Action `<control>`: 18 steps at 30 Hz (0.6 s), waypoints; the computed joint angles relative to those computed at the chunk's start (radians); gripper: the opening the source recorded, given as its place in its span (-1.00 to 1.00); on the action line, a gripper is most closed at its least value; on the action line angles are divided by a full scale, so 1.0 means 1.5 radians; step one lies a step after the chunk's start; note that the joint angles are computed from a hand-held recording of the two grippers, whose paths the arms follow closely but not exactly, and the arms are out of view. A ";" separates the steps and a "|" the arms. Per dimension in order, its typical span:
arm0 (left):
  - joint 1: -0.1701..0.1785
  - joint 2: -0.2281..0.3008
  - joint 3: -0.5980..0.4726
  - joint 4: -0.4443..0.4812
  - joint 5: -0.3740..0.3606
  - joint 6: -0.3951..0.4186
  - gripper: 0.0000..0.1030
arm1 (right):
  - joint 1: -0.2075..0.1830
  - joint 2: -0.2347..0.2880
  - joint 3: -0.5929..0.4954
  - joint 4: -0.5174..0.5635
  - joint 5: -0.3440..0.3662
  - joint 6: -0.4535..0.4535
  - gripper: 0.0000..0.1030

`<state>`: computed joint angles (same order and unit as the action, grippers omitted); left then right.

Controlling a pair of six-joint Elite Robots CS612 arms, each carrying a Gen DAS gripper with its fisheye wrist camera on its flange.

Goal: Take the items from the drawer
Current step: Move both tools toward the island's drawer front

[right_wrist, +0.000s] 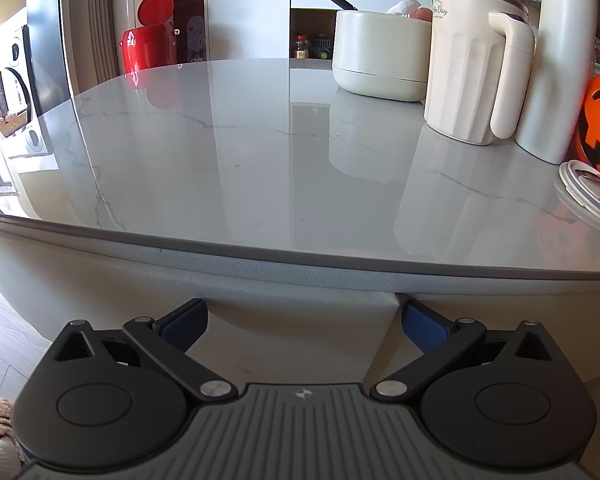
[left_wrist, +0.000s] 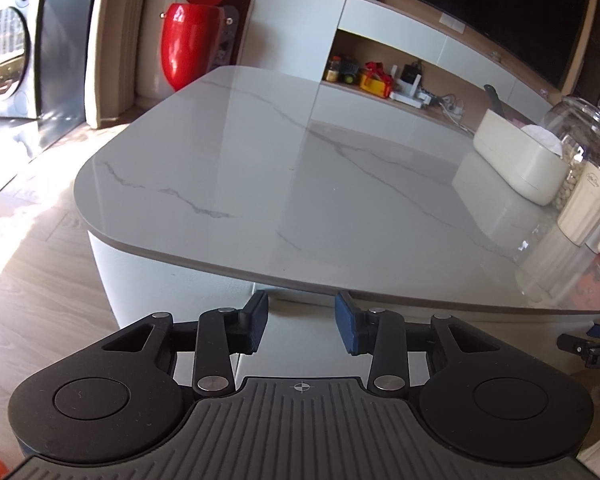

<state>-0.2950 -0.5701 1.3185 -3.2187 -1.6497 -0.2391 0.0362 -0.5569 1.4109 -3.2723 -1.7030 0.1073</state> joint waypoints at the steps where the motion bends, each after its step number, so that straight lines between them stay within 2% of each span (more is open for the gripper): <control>1: 0.000 0.000 0.000 -0.008 -0.005 0.005 -0.21 | 0.001 0.001 -0.001 0.001 -0.001 -0.001 1.00; 7: -0.005 0.000 0.000 -0.007 0.005 0.017 -0.11 | 0.001 0.001 -0.003 0.003 -0.003 -0.002 1.00; 12: -0.007 0.000 0.001 -0.008 0.008 0.010 -0.12 | 0.001 0.002 -0.001 0.000 0.000 -0.002 1.00; 14: -0.007 0.000 0.003 -0.013 0.003 0.012 -0.19 | 0.001 0.003 -0.001 -0.002 -0.002 -0.003 1.00; 16: -0.001 0.006 -0.009 0.008 -0.058 0.013 -0.19 | 0.002 0.004 -0.003 -0.002 -0.005 -0.005 1.00; 18: -0.003 0.008 -0.014 0.030 -0.099 0.039 -0.19 | 0.003 0.004 -0.003 -0.003 -0.009 -0.006 1.00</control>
<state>-0.2991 -0.5578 1.2979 -3.1744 -1.7980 -0.1802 0.0403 -0.5507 1.4063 -3.2764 -1.7161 0.0984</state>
